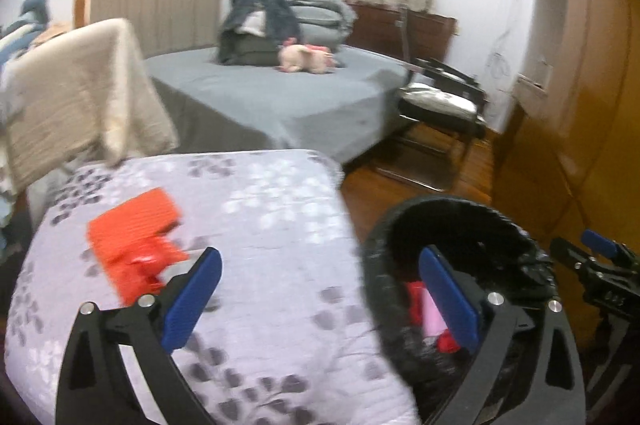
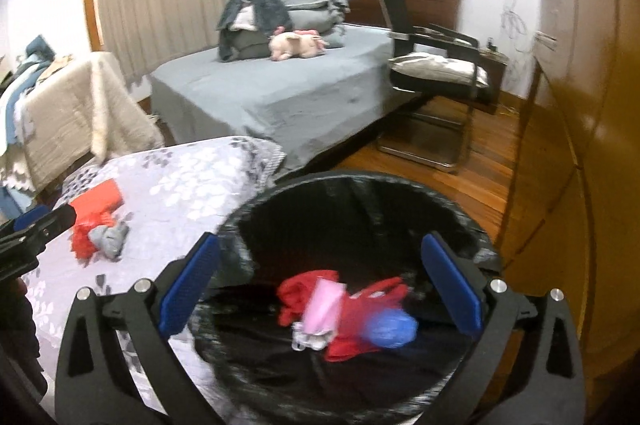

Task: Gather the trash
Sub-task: 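Carry the blue bag and pink mask over the bin and open both tools, then grasp the grey cloth with the right tool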

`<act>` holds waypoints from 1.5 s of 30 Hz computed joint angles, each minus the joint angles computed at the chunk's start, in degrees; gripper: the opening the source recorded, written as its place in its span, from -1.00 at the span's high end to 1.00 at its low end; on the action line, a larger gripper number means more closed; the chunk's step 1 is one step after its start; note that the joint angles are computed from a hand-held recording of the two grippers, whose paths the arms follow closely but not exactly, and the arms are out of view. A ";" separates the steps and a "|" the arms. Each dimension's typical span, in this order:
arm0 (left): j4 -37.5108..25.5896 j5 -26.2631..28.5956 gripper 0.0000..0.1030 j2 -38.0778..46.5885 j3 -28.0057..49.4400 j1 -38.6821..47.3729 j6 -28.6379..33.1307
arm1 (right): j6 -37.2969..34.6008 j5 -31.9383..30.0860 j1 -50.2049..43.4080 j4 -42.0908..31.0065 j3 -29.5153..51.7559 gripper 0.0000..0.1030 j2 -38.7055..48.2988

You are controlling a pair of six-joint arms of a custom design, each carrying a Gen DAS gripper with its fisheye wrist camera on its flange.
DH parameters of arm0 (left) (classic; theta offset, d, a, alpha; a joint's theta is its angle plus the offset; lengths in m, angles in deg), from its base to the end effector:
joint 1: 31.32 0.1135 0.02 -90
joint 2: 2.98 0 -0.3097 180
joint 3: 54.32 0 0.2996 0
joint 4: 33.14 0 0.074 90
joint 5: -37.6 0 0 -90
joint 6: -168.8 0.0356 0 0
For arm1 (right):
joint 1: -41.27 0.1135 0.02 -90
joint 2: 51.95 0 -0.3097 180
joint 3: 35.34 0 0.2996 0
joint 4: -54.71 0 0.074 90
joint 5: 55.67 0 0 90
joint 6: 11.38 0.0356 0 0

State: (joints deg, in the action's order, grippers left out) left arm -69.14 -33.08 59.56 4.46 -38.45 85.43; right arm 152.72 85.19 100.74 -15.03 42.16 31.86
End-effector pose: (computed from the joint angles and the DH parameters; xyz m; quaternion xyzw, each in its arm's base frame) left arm 0.2554 -0.0438 0.2998 0.1776 0.8776 -0.1538 0.4178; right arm 0.1801 0.2510 0.2948 0.1659 0.8825 -0.0672 0.4349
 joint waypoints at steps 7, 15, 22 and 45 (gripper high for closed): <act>-0.22 2.70 -0.88 -0.04 -0.74 12.52 5.23 | -11.04 -2.44 -1.45 9.71 5.50 -0.90 7.00; 1.44 4.96 -0.88 4.23 0.02 22.99 8.82 | -21.43 -5.69 -3.29 19.13 12.65 -0.90 16.40; 5.76 4.44 -0.88 9.53 0.79 28.02 10.26 | -27.00 -9.82 -4.73 24.57 21.53 -0.90 26.73; 12.64 3.44 -0.86 24.95 4.08 33.91 14.03 | -35.14 -20.33 -6.64 22.24 48.32 -0.64 51.36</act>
